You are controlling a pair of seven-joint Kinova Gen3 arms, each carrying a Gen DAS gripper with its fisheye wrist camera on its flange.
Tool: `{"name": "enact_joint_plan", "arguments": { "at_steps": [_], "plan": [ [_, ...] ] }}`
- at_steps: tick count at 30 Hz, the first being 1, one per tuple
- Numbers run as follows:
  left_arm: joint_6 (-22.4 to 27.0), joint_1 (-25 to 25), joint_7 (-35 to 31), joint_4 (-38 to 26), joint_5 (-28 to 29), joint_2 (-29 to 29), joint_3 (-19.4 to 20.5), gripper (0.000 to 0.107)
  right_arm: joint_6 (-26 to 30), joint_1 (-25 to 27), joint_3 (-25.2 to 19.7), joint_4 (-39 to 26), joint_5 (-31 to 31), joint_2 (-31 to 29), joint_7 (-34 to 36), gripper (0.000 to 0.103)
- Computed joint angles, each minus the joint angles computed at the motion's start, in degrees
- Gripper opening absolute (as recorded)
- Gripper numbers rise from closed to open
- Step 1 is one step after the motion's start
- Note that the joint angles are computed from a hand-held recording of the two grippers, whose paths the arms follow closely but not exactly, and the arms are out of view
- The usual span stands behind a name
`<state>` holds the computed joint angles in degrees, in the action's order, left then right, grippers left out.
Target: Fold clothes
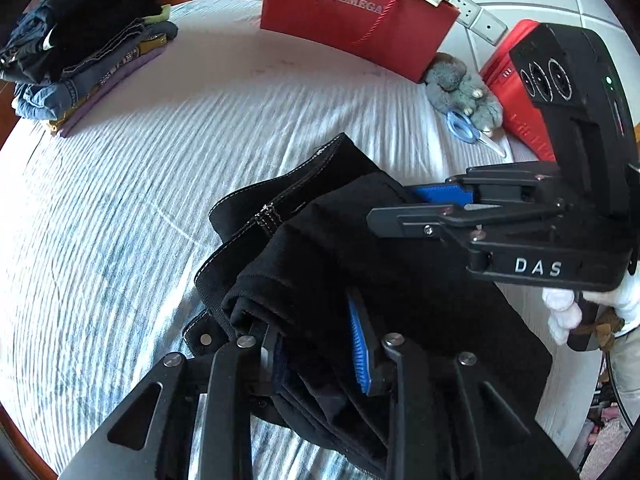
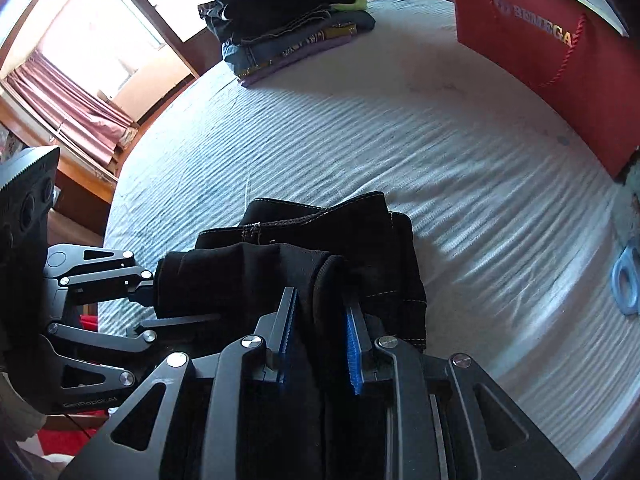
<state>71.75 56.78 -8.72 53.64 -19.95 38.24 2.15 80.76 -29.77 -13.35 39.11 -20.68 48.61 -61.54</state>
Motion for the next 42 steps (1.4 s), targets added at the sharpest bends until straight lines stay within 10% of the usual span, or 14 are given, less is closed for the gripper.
{"name": "enact_joint_plan", "arguments": {
  "at_steps": [2, 9, 14, 20, 23, 34, 42],
  "plan": [
    [4.12, 1.79, -0.74, -3.90, -1.39, 0.23, -0.20, 0.065, -3.86, 1.68, 1.00, 5.05, -1.62, -4.38, 0.49, 0.042],
    [20.43, 12.79, -5.23, -17.33, 1.10, 4.38, -14.00, 0.076, -11.11, 19.71, -11.32, 23.63, -5.15, -19.08, 2.90, 0.055],
    [27.59, 11.18, -4.87, -22.35, -6.32, 6.56, -4.73, 0.076, -12.13, 32.98, -20.58, 36.91, -5.19, -26.69, 2.40, 0.060],
    [17.49, 10.71, -12.50, -11.66, -5.26, 2.52, -6.60, 0.076, -21.08, 48.32, -35.21, 52.83, -2.60, -32.66, -9.45, 0.069],
    [10.50, 6.91, -15.85, -3.69, -8.05, -0.86, -0.96, 0.076, -28.07, 54.56, -41.35, 60.80, -3.20, -37.12, -16.44, 0.070],
    [-4.29, -2.76, -31.02, 13.65, -3.26, -5.87, 4.02, 0.077, -41.89, 54.60, -41.84, 79.02, -16.37, -58.25, -42.07, 0.081],
    [-14.12, -8.08, -31.13, 24.46, 1.11, -14.52, 5.52, 0.078, -46.25, 55.13, -48.75, 79.94, -6.55, -58.02, -60.71, 0.082]
  ]
}}
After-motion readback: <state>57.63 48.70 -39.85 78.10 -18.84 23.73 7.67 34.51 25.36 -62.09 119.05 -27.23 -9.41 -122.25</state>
